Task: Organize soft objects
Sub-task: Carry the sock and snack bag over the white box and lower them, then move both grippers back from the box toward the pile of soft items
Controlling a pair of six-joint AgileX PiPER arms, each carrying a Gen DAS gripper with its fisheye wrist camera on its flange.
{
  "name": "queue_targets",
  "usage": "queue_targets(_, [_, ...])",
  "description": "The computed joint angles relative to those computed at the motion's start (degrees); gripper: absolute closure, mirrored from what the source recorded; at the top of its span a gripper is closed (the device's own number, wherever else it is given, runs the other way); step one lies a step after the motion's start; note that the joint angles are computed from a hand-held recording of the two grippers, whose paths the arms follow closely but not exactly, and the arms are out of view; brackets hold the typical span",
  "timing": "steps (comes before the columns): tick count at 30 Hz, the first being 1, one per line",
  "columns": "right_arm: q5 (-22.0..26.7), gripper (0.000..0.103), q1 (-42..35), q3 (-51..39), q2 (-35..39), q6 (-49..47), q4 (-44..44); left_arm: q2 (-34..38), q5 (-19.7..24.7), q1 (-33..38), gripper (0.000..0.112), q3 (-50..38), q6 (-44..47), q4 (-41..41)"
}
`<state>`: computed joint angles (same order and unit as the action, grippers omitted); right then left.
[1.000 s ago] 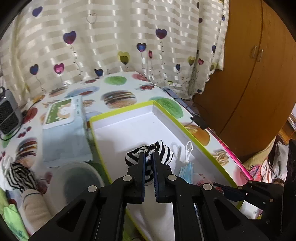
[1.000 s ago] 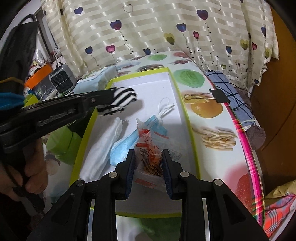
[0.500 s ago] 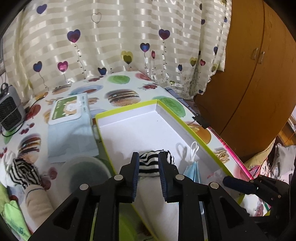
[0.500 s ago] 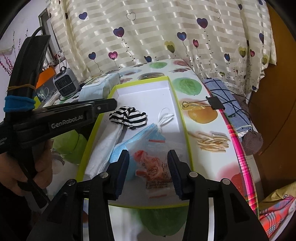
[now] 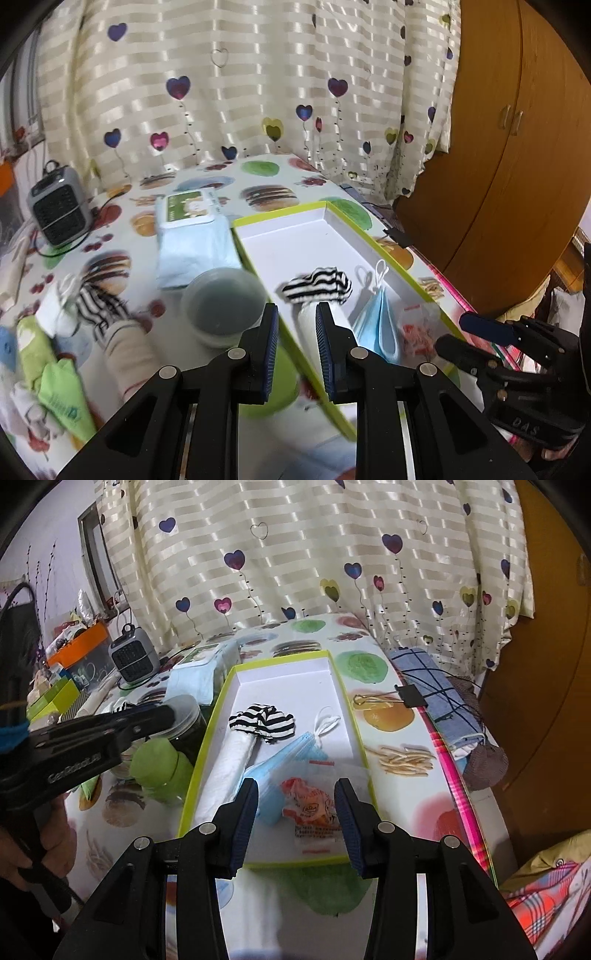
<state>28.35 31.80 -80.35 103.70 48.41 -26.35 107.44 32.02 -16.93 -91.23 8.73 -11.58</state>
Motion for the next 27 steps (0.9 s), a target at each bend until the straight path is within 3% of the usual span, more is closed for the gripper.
queue_targets(10, [0.8, 0.059, 4.9, 2.4, -2.9, 4.2, -3.3, -10.7, -4.2, 2.3, 0.093, 14.1, 2.0, -2.0])
queue_targets(19, [2.3, 0.059, 9.3, 1.2, -3.5, 6.6, -6.8, -16.1, -5.8, 4.8, 0.093, 21.2, 3.7, -3.7])
queue_targets(27, [-1.1, 0.059, 11.2, 0.4, -2.6, 2.6, -3.3, -20.2, -7.8, 7.3, 0.093, 27.2, 4.1, -4.4])
